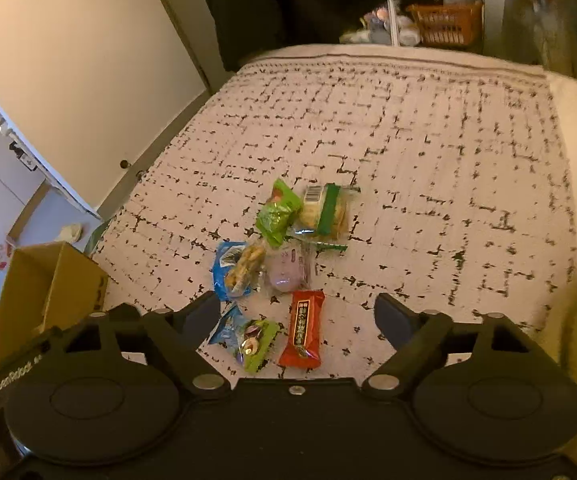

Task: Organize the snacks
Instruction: 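Move both tools back over the remaining snack pile, then grasp the blue chip bag with the left gripper while the right grasps the green-striped bread roll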

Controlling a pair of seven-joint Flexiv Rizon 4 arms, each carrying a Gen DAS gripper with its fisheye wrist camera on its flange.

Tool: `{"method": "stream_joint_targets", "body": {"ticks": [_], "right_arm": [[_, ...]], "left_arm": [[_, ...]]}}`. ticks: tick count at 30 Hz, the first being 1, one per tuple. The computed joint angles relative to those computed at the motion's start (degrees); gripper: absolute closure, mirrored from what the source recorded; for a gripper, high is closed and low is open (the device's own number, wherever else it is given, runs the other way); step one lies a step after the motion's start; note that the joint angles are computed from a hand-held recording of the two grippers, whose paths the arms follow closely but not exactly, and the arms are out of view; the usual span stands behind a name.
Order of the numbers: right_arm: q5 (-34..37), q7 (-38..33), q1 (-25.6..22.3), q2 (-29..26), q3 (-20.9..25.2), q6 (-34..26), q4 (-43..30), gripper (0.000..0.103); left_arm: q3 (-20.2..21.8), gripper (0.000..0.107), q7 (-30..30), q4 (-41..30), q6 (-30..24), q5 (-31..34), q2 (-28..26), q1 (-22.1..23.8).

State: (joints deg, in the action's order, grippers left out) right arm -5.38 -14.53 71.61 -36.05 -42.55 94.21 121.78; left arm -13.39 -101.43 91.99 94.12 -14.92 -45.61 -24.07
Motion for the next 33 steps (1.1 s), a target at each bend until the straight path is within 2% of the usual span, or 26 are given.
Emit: {"method": "stream_joint_targets", "body": {"ticks": [4,6,8,10,14,16,21,24,28,31,33], "right_arm": [[-0.02,-1.05,-3.2,-2.31,1.67,1.14,-2.25,0.025],[0.54,-1.59,-5.07,-3.58,2.78,2.03,-3.66,0.026],[0.88,-2.38,-6.5,-4.51,3.53,2.06,-4.91,0.026],[0.87,-3.52,-8.52,-5.48,4.8,2.3,-6.41,0.026],[1.28,-5.2,-12.17,-7.68,7.04,3.11,-9.45,0.025],[1.33,-5.69,-14.13,-8.66,8.36,2.6,-11.34,0.025],[0.71,-6.13,-19.13,-11.73,11.24,2.14,-16.7,0.025],[-0.11,-6.61,-21.77,-13.02,13.34,1.55,-19.32,0.025],[-1.93,-6.5,-23.6,-14.58,14.85,-0.08,-21.63,0.025],[-2.48,-5.76,-23.76,-15.92,14.51,0.23,-22.71,0.03],[-2.65,-5.76,-23.05,-16.69,13.34,0.88,-22.85,0.034]], "left_arm": [[1.53,0.012,0.26,-5.4,-1.99,-0.34,-3.48,-1.6],[1.61,0.016,0.57,-7.94,-3.32,-0.47,-5.12,-1.89],[1.92,0.023,0.47,-10.81,-5.03,-0.92,-6.91,-2.37],[2.97,0.035,-0.09,-14.43,-7.13,-1.41,-9.07,-3.33],[7.94,0.052,-2.98,-21.81,-12.27,-1.17,-12.9,-6.43],[8.04,0.06,-3.56,-24.88,-14.58,-0.66,-14.6,-6.39],[9.98,0.06,-6.31,-32.92,-22.0,1.01,-18.67,-7.04],[10.38,0.06,-7.2,-36.95,-24.06,2.56,-20.78,-7.37],[12.03,0.06,-9.04,-42.32,-28.02,4.66,-23.09,-8.37],[14.23,0.06,-10.2,-45.11,-31.21,7.8,-23.76,-9.6],[14.63,0.065,-11.18,-45.65,-31.91,9.26,-23.86,-9.78]]}}
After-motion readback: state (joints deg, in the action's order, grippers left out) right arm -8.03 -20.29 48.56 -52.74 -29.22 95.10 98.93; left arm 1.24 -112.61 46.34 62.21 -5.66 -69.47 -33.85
